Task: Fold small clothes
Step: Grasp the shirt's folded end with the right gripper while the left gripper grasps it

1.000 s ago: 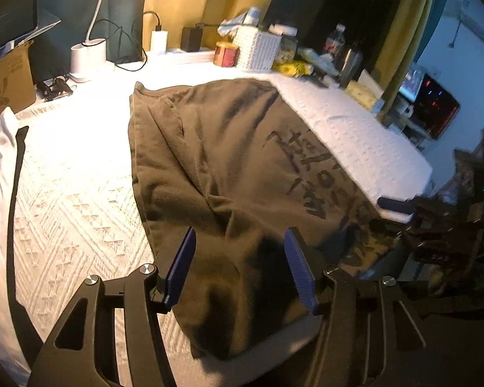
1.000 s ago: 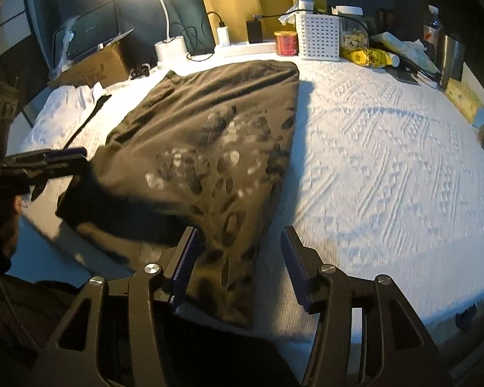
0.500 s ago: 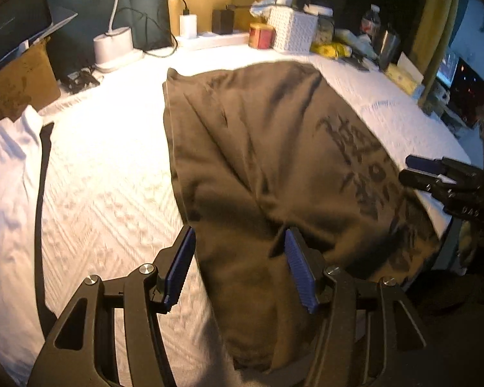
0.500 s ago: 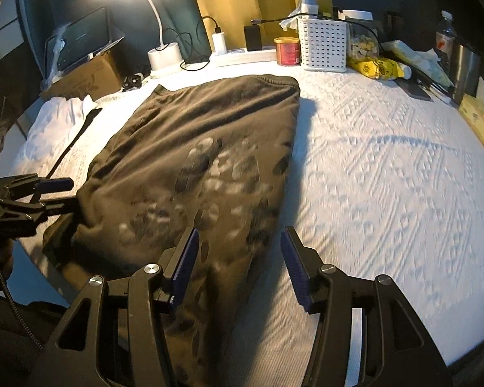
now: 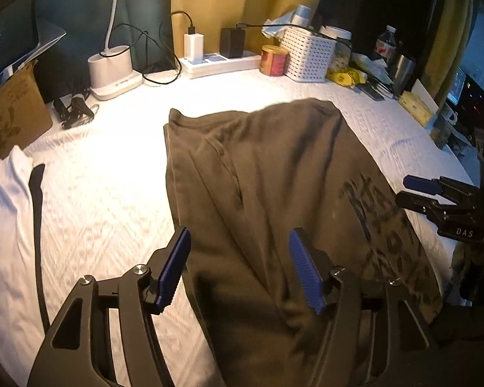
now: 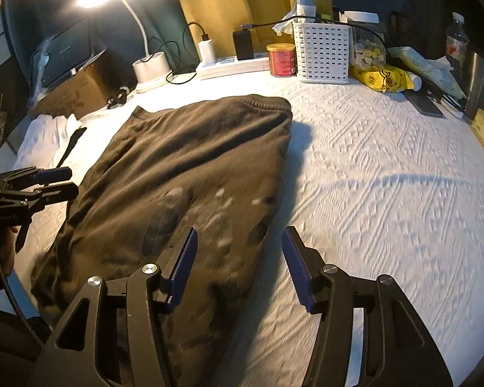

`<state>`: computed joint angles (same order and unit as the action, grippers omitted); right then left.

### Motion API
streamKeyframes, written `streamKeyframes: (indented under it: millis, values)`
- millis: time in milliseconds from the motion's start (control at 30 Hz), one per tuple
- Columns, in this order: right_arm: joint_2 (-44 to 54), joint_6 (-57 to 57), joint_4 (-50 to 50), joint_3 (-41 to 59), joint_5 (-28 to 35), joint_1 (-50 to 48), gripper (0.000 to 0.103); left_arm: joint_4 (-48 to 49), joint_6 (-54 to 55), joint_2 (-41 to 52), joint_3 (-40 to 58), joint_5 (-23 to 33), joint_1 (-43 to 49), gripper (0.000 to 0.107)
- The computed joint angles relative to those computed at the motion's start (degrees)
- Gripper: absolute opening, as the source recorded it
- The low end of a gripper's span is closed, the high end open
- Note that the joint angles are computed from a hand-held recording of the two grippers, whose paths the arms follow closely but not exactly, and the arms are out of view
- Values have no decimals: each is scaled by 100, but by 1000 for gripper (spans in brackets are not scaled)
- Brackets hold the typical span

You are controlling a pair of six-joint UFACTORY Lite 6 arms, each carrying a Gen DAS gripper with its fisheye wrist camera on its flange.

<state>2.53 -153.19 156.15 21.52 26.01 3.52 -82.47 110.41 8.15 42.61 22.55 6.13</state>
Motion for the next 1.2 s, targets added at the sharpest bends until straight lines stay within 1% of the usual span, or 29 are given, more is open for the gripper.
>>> streamKeyframes:
  millis: [33, 67, 100, 400, 500, 567, 633, 667, 767, 867, 933, 967, 1033, 1067, 1100, 1133, 1200]
  values:
    - [125, 52, -89, 123, -11, -42, 72, -22, -34, 145, 154, -20, -28, 70]
    - [291, 139, -236, 289, -31, -97, 75, -40, -70, 293, 309, -14, -48, 73]
    - [441, 174, -313, 442, -57, -134, 77, -14, -142, 434, 456, -3, -60, 73]
    - [1525, 747, -1093, 1689, -179, -508, 77, 449, -1055, 1763, 1950, -114, -218, 74]
    - [1831, 1012, -1424, 2105, -226, -617, 77, 618, -1284, 2133, 2356, -345, -326, 74]
    - [2011, 1192, -1645, 2371, -258, -678, 77, 940, -1635, 2411, 2678, -277, -336, 74]
    - [2231, 1544, -2016, 2686, -261, -762, 77, 1391, -2128, 2695, 3015, -66, -332, 74]
    - [2319, 1681, -2155, 2802, -255, -790, 77, 1433, -2172, 2817, 3125, 38, -337, 74]
    - [2662, 2088, -2555, 3247, -272, -842, 77, 1155, -1799, 2835, 3109, 63, -397, 76]
    - [2980, 2671, -3065, 3664, -215, -853, 77, 1344, -1946, 2947, 3268, 398, -429, 76]
    - [3252, 3069, -3382, 4002, -254, -789, 77, 1183, -1629, 2902, 3148, 344, -571, 76]
    - [3263, 3001, -3304, 4052, -293, -737, 77, 1071, -1435, 2881, 3090, 285, -644, 76]
    - [3400, 3260, -3595, 4261, -241, -640, 77, 890, -1198, 2868, 3031, 238, -761, 76]
    - [3446, 3309, -3644, 4332, -220, -599, 76, 804, -1105, 2867, 3010, 284, -786, 68]
    - [3489, 3207, -3533, 4376, -219, -529, 76, 629, -909, 2842, 2946, 255, -835, 65]
    - [3508, 2868, -3182, 4382, -317, -407, 76, 551, -797, 2831, 2907, 205, -896, 59]
    - [3509, 2266, -2639, 4357, -462, -211, 76, 55, -161, 2759, 2729, -42, -1038, 52]
